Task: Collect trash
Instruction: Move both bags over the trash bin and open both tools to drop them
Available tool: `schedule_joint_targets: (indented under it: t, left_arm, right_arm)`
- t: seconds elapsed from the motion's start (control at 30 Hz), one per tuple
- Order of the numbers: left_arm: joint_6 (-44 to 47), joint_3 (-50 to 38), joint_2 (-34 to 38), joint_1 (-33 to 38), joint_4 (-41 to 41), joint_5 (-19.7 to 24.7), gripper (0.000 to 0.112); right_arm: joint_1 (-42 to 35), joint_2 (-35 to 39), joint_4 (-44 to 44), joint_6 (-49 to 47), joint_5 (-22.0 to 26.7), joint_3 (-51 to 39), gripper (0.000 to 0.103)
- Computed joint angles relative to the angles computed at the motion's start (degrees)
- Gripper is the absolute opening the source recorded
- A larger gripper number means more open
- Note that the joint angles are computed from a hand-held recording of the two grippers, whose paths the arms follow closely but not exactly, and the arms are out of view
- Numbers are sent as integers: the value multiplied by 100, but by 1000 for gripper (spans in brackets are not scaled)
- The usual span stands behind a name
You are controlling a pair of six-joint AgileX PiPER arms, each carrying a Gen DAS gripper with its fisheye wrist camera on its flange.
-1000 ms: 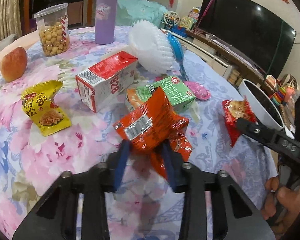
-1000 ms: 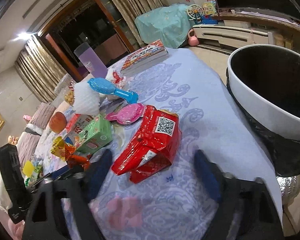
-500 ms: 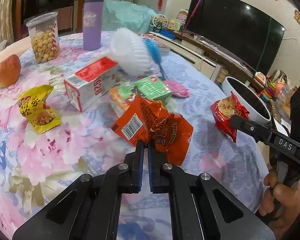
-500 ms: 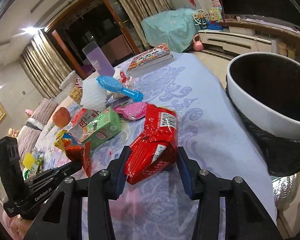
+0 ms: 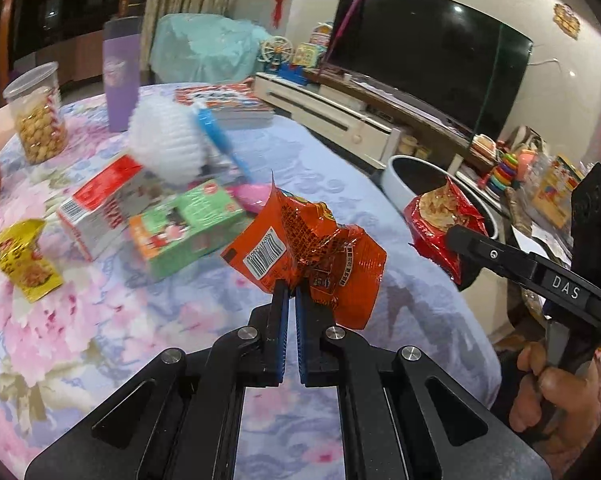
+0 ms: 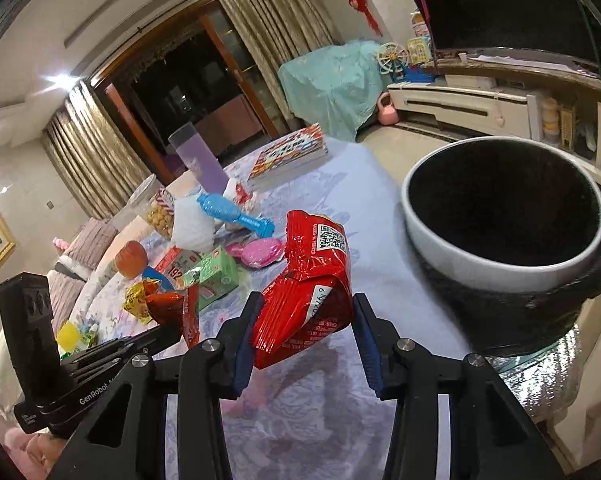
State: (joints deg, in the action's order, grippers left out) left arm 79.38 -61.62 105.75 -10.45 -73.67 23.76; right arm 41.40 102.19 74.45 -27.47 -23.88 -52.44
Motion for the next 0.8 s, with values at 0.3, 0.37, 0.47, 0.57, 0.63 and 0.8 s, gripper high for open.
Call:
schedule_joint_targets:
  t: [0.3,0.37,0.47,0.57,0.63,0.8]
  left_arm:
    - [-493,-297,106,-472,393,-15,3]
    - [-621,-360,131,-586,502,-22,3]
    - [-753,-432,156,-754,618,-55,3]
    - [-956,-570,210,-911,811,-73,3]
    - [-1152,-692,264,-1003,995,-76,3]
    - [-1633,-1080,437,-1194,1392,-3,3]
  right_arm:
    - [-51,-487,68,67,-315,517,45]
    - [-81,-605,100,64,-372,638,45]
    - [-129,-751,151,55,-453,799,45]
    - [-197,-887,196,36,-511,937,45]
    - [-280,-972,203,36,-516,1024,45]
    - [-426,-1155,245,8,-550,1206,45]
